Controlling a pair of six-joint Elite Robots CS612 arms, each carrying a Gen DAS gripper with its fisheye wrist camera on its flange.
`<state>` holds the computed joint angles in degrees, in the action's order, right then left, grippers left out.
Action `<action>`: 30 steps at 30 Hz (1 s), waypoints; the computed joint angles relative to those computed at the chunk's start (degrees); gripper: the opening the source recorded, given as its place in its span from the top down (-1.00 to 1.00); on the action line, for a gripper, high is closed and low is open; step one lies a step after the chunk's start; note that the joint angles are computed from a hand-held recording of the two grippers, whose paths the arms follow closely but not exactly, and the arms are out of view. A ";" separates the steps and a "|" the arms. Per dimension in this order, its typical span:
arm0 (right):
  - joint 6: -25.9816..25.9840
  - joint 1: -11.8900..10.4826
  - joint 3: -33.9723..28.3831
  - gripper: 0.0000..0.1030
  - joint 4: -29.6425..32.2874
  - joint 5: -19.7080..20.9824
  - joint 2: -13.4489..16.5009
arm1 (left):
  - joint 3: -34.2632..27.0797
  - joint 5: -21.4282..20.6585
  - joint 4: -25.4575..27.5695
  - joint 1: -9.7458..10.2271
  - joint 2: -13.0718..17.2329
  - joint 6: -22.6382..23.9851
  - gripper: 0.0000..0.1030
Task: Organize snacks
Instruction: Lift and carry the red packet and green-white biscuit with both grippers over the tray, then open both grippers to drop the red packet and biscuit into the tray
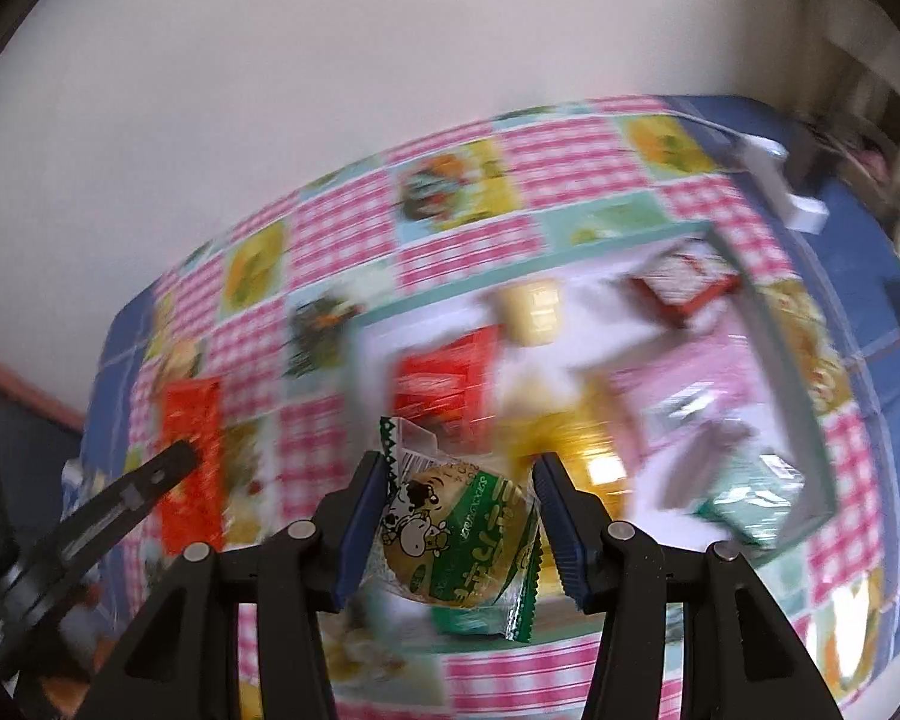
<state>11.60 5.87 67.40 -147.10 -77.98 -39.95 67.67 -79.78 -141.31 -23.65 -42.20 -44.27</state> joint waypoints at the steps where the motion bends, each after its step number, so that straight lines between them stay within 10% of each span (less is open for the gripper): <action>1: 1.51 -0.50 0.04 -0.04 0.15 -1.23 0.06 | -0.94 -0.66 -0.63 -0.35 0.49 1.07 0.30; 16: 10.09 -5.53 -0.41 -0.04 4.70 -3.85 1.50 | -13.07 -8.70 1.28 -3.47 8.22 7.07 0.30; 27: 8.05 -5.32 -0.83 -0.08 4.95 -1.04 1.67 | -13.15 -8.88 1.18 -3.47 8.13 5.92 0.27; 30: 7.53 -5.13 -0.71 -0.13 4.59 -1.00 1.55 | -12.09 -6.93 2.14 -3.42 7.25 4.82 -0.07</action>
<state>19.13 0.73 66.69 -142.51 -78.98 -38.40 55.58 -86.71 -139.17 -27.07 -34.96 -39.45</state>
